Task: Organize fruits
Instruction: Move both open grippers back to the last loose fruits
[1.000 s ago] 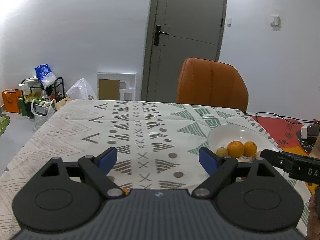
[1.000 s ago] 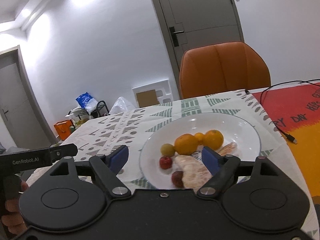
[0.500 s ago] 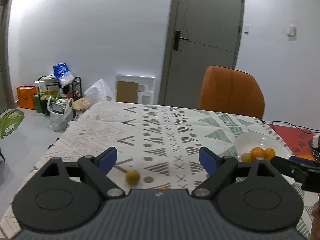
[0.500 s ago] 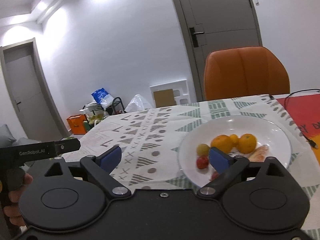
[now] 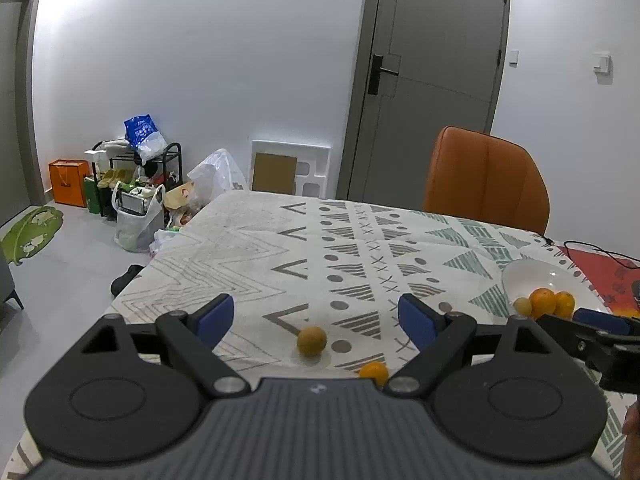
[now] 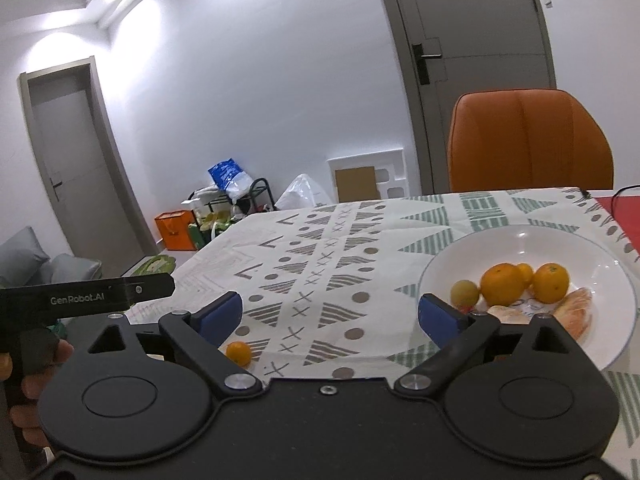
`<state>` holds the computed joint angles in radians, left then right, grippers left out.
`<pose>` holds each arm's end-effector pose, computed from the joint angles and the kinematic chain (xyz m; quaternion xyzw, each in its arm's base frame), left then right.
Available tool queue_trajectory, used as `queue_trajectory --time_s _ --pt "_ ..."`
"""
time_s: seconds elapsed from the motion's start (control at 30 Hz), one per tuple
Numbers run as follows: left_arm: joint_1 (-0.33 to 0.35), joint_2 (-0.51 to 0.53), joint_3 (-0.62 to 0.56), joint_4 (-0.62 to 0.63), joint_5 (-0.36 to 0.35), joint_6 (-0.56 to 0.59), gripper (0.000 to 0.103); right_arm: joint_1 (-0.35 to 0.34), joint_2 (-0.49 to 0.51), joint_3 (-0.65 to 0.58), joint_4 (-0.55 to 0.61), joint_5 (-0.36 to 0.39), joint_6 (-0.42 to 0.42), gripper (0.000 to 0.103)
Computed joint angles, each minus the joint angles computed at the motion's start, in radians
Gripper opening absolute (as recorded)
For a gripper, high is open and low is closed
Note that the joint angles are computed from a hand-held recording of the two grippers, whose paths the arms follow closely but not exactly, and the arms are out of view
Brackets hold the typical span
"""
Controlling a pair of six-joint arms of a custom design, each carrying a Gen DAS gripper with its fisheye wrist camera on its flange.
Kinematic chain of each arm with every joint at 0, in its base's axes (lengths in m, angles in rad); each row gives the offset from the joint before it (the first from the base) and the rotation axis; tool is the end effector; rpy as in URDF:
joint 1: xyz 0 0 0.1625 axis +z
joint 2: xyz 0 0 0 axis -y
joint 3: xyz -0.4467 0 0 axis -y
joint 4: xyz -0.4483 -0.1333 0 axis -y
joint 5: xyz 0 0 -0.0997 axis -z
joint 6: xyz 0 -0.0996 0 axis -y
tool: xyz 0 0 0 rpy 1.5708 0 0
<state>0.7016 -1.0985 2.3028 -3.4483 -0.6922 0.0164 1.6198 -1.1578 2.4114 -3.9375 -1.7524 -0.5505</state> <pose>-0.2322 -0.4711 0.1542 0.2391 0.8321 -0.4382 0.2419 0.1373 -0.4449 0.1919 0.2039 -0.8220 0.4905 0.2051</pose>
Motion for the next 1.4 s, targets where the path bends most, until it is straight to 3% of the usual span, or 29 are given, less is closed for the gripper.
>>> queue_trajectory --time_s 0.13,0.57,0.73,1.03,1.33,1.4 --pt "0.014 -0.003 -0.002 0.006 -0.005 -0.003 0.088 0.009 0.02 -0.01 0.006 -0.003 -0.004 0.094" --pt "0.07 -0.026 0.005 0.028 -0.027 -0.027 0.087 0.043 0.094 -0.066 0.079 -0.046 -0.032 0.073" --pt "0.09 -0.027 0.002 0.027 -0.051 -0.027 0.083 0.049 0.116 -0.089 0.11 -0.055 -0.029 0.07" --pt "0.121 -0.028 -0.007 0.039 -0.082 -0.04 0.07 0.054 0.149 -0.123 0.174 -0.048 -0.019 0.052" --pt "0.145 -0.021 -0.022 0.059 -0.094 -0.047 0.066 0.048 0.184 -0.154 0.234 -0.036 -0.003 0.041" --pt "0.149 -0.019 -0.025 0.062 -0.099 -0.046 0.066 0.044 0.189 -0.16 0.243 -0.033 0.0 0.034"
